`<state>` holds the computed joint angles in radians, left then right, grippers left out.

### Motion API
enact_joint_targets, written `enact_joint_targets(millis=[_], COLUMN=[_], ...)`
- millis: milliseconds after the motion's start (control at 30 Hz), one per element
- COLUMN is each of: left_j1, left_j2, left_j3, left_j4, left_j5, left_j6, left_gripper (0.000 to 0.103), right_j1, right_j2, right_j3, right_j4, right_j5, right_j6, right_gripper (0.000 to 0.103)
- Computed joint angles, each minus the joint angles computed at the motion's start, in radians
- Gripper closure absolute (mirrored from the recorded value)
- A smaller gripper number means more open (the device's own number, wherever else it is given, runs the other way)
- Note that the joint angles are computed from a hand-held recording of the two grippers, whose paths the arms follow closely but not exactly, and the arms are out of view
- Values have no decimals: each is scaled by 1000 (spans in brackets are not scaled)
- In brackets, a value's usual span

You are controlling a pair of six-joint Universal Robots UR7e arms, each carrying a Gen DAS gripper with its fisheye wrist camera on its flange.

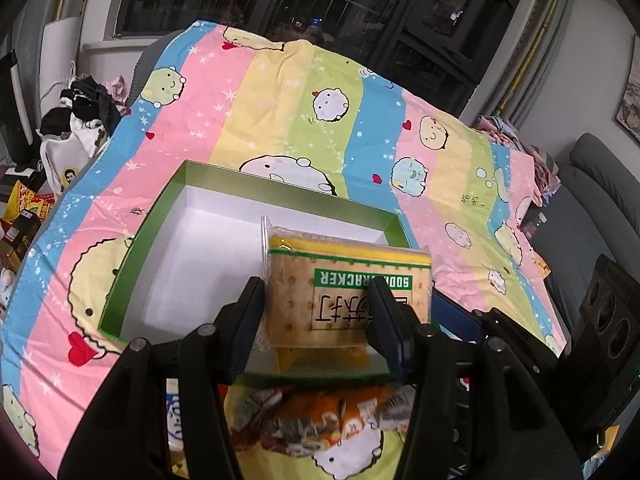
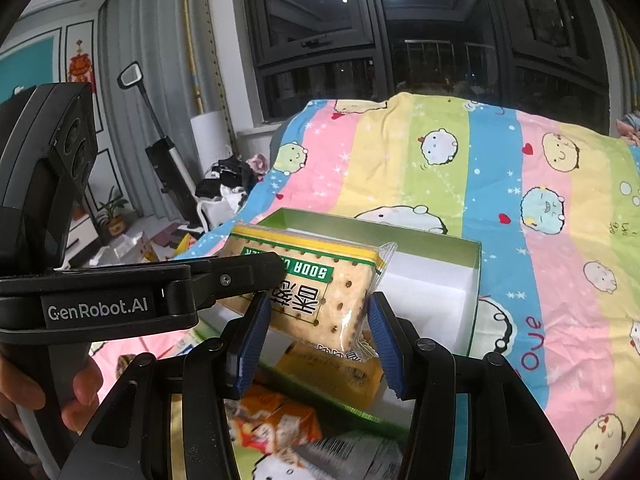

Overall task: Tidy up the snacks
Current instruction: 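Lift the cracker pack into the green box and release it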

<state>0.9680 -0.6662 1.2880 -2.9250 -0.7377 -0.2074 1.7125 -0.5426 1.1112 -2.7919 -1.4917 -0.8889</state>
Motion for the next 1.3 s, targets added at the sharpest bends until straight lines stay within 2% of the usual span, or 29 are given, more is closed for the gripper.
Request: enact_joint_targets(millis=[233, 833, 1000, 1300], left_j1=[28, 65, 71, 70], left_j2=[29, 42, 52, 60], left_j3=[-62, -125, -153, -170], left_j4=[74, 242, 301, 345], left_j5=[-36, -86, -82, -52], left_j6=[-24, -128, -148, -164], left_gripper=[49, 49, 50, 51], right_j1=[-6, 0, 1, -3], right_j2=[44, 98, 110, 107], right_j3=[-74, -183, -204, -202], right_j4=[44, 173, 194, 206], right_j5=[-26, -114, -134, -122], right_j6=[25, 88, 100, 102], right_gripper=[50, 50, 50, 50])
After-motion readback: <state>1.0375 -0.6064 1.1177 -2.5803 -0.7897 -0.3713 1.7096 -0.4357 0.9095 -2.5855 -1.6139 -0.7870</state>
